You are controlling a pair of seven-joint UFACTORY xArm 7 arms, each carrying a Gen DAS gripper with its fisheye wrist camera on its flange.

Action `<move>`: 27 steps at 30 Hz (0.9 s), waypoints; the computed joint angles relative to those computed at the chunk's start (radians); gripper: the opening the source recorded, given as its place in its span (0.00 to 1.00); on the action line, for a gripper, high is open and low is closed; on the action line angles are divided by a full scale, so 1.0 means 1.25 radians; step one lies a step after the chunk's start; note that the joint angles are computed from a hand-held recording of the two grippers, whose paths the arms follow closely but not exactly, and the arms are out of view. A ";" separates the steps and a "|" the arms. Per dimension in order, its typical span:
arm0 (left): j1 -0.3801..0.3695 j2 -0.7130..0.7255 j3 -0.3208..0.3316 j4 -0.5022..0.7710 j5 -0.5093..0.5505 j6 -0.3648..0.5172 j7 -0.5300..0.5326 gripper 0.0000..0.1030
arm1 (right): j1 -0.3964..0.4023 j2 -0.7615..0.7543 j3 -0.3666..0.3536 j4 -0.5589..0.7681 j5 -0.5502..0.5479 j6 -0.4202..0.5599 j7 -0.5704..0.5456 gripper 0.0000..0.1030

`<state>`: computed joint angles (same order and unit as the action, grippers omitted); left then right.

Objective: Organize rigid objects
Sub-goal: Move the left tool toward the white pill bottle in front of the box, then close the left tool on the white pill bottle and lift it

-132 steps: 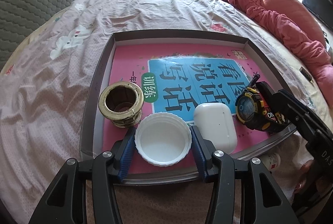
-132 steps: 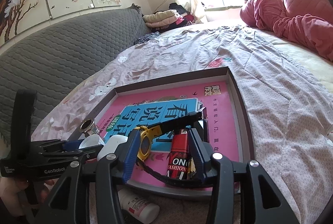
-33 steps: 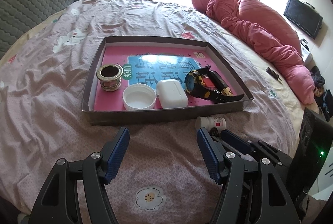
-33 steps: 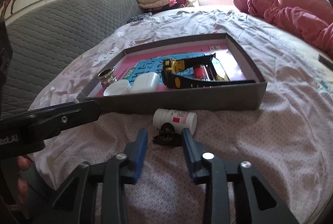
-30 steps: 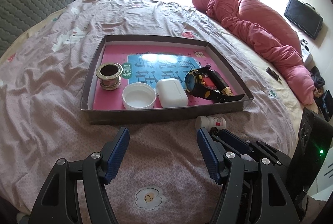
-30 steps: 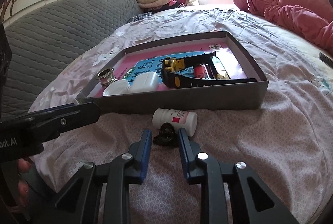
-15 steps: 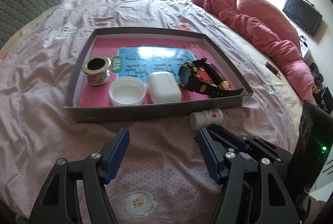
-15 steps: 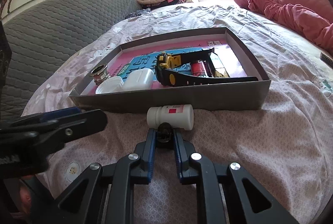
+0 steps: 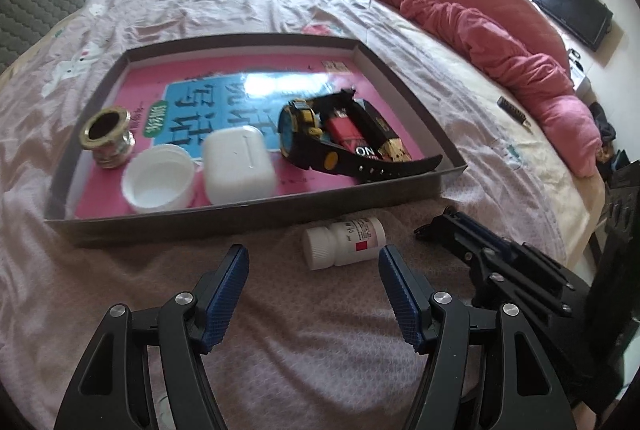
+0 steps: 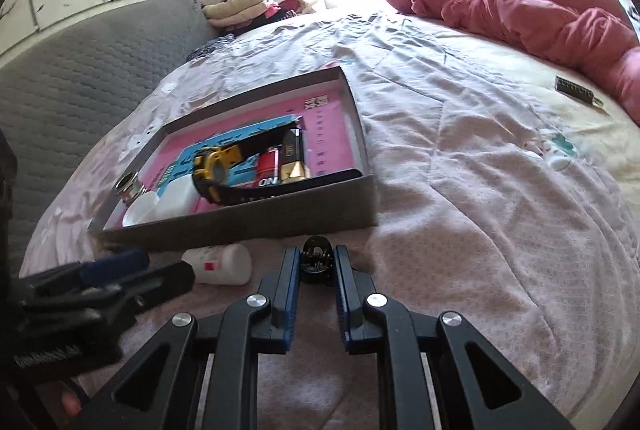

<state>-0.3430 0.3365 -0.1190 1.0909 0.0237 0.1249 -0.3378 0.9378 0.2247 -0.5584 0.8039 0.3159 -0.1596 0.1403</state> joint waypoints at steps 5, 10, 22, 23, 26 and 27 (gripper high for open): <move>-0.018 0.033 0.011 0.034 0.006 0.019 -0.019 0.67 | 0.010 0.000 -0.015 0.001 0.008 -0.009 -0.006 0.16; -0.032 0.058 0.021 0.063 0.017 0.029 -0.038 0.67 | -0.059 -0.009 0.050 0.002 0.027 -0.012 -0.023 0.16; -0.077 0.097 0.065 0.119 0.074 0.068 -0.112 0.67 | -0.150 -0.016 0.141 0.005 0.046 -0.024 -0.045 0.16; -0.082 0.097 0.070 0.118 0.082 0.065 -0.120 0.67 | -0.157 -0.017 0.148 0.005 0.047 -0.023 -0.046 0.16; -0.085 0.097 0.075 0.114 0.094 0.058 -0.136 0.66 | -0.181 -0.017 0.173 0.007 0.043 -0.025 -0.045 0.16; -0.083 0.097 0.073 0.113 0.096 0.057 -0.138 0.65 | -0.182 -0.016 0.174 0.007 0.044 -0.026 -0.046 0.16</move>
<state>-0.4467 0.4576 -0.0275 1.2326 0.1433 0.1956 -0.5102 0.7105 0.2043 -0.3406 0.8127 0.3707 -0.1922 0.0822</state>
